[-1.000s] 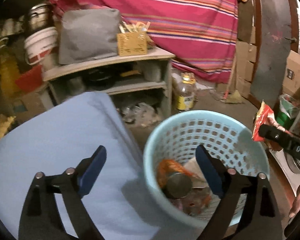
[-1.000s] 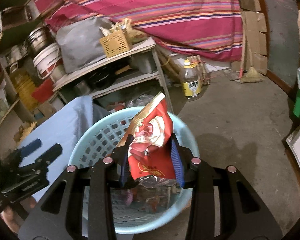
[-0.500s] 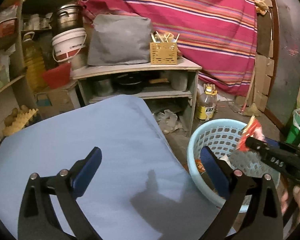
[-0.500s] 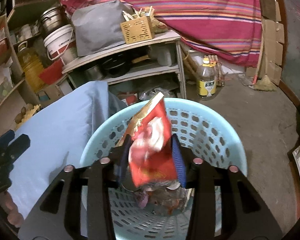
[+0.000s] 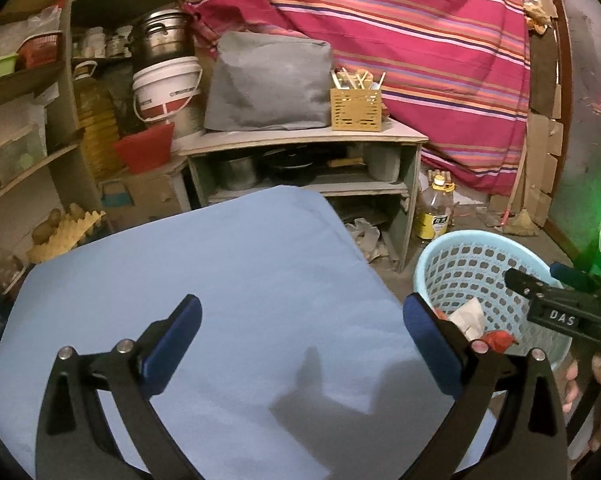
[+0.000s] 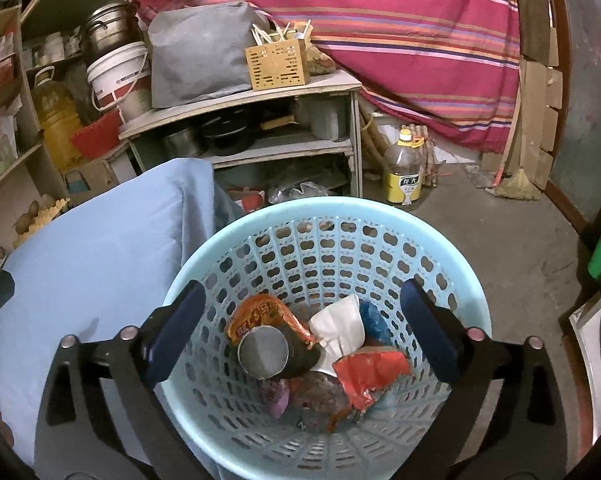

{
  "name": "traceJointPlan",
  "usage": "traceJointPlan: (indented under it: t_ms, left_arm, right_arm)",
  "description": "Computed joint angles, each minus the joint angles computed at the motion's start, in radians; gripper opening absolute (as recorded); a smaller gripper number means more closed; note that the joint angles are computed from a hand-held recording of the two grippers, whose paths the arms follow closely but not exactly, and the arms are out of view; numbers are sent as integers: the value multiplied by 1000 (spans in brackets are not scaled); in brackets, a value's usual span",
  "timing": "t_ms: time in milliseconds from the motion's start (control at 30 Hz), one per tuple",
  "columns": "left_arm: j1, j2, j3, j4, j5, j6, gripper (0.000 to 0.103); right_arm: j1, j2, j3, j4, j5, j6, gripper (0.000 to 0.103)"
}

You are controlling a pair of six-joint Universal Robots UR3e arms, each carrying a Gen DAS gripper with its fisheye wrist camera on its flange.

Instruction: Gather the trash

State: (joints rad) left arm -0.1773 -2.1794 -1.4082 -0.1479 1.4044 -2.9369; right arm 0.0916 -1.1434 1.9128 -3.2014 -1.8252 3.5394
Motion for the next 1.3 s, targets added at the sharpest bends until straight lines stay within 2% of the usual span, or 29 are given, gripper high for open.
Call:
traceJointPlan:
  t_ms: [133, 233, 400, 567, 633, 767, 900, 1033, 1133, 1200, 1300]
  left_arm:
    - [46, 78, -132, 65, -18, 3, 98]
    - [88, 146, -251, 139, -46, 19, 98]
    - [181, 275, -450, 227, -94, 59, 98]
    - [306, 396, -616, 250, -181, 67, 98]
    - [367, 441, -686, 265, -224, 87, 98]
    - [523, 544, -804, 207, -347, 153, 99]
    - [661, 622, -903, 182, -442, 202, 98]
    - [769, 706, -992, 166, -526, 259, 98]
    - [835, 769, -1072, 182, -574, 311, 98]
    - [871, 811, -1108, 142, -607, 358, 99]
    - [882, 813, -1123, 146, -611, 376, 99]
  right_arm:
    - [21, -39, 50, -24, 8, 13, 98]
    - [73, -72, 64, -9, -29, 10, 98]
    - [233, -93, 12, 53, -216, 5, 99]
    - [372, -78, -32, 70, -278, 44, 99]
    - [442, -55, -78, 90, -333, 59, 99]
    - [560, 5, -145, 87, -417, 94, 99]
    - [623, 44, -174, 80, -409, 128, 99]
    - [686, 86, -216, 76, -454, 147, 99]
    - [731, 120, -259, 93, -514, 161, 99]
    - [759, 140, -281, 101, -553, 183, 99]
    - [793, 175, -321, 118, -614, 208, 99]
